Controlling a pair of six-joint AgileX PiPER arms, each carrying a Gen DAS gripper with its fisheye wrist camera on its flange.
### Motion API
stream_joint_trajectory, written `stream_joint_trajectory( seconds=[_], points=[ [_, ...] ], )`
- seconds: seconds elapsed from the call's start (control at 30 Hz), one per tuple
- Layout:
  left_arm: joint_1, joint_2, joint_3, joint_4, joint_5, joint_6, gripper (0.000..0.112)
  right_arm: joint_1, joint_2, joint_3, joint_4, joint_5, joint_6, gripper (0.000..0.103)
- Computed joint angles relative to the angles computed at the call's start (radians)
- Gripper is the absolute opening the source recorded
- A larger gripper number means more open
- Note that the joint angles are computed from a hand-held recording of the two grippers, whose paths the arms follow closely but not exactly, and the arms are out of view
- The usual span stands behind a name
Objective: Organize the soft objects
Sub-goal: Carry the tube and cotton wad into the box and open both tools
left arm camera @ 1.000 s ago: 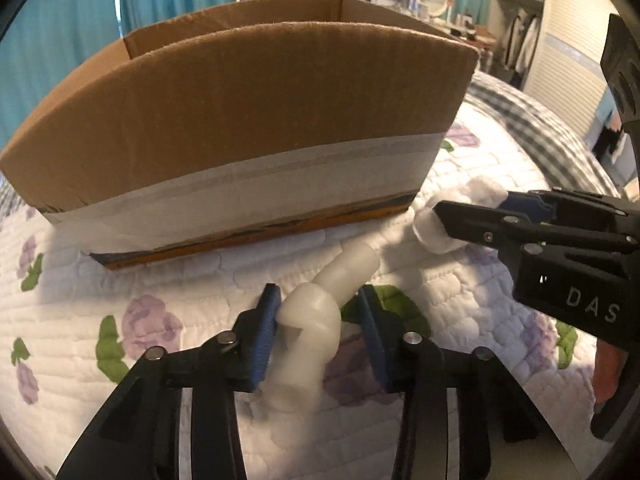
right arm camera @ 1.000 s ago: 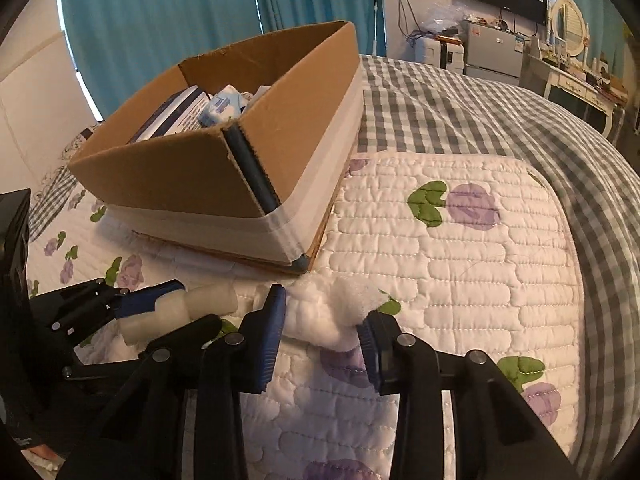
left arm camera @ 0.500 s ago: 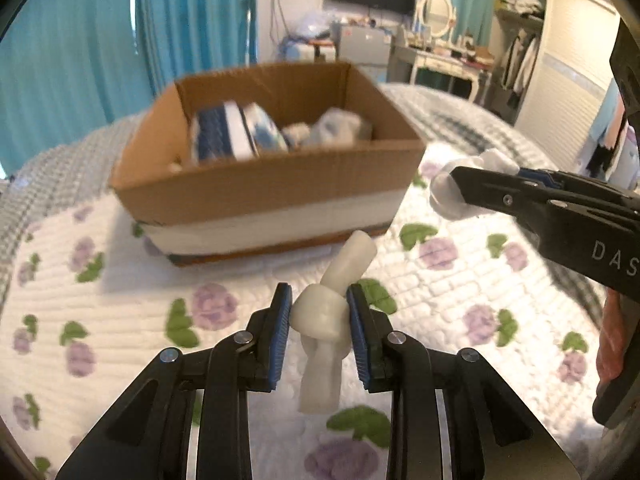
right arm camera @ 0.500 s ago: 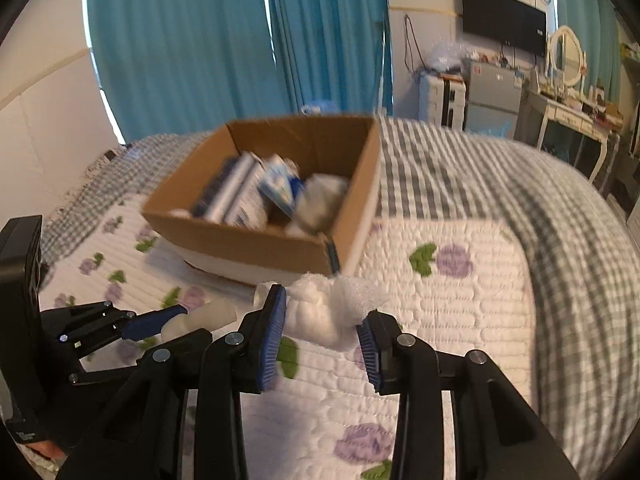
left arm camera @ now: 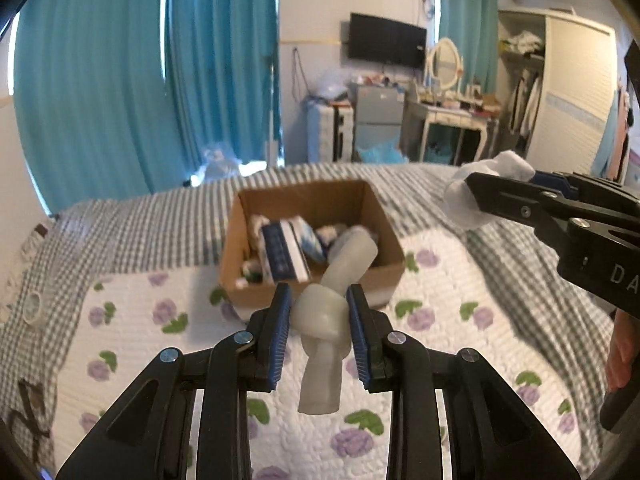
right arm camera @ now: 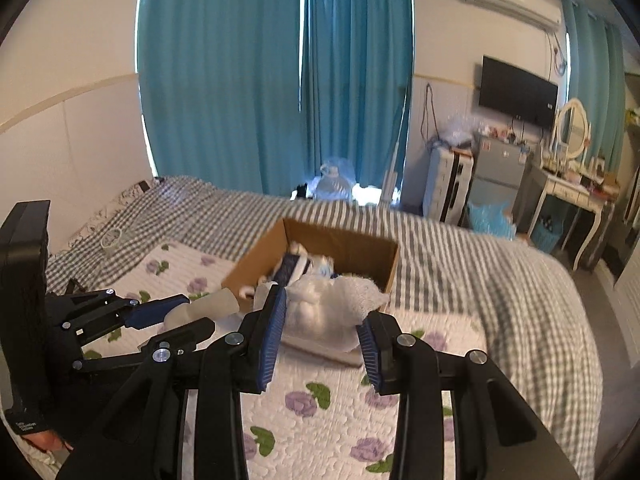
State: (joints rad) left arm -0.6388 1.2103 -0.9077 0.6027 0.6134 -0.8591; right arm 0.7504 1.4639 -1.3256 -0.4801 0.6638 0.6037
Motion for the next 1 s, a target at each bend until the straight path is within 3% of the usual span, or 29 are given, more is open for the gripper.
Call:
stream_joint_trajectory(
  seconds=[0.13,0.27,0.5,0.73,0.9,1.0],
  points=[
    [0.036,0.023,-0.079,-0.021,0.015,0.081,0.027,-0.019,0.042,-0.115,0.034,0.047,-0.071,0.035],
    [0.107,0.091,-0.154,-0.058,-0.025,0.184,0.027,-0.055,0.116,-0.243,0.076,0.073,-0.144,0.035],
    [0.218,0.271,-0.239,-0.159,-0.142,0.313,0.028,-0.171,0.285,-0.390,0.237,0.020,-0.277,0.035],
    [0.274,0.477,-0.328,-0.153,-0.234,0.344,0.028,-0.246,0.496,-0.526,0.330,-0.019,-0.369,0.035],
    [0.334,0.590,-0.371,-0.348,-0.295,0.511,0.028,-0.303,0.610,-0.575,0.413,-0.055,-0.429,0.035],
    [0.338,0.619,-0.366,-0.322,-0.337,0.497,0.028,-0.326,0.667,-0.595,0.447,-0.074,-0.457,0.035]
  ],
)
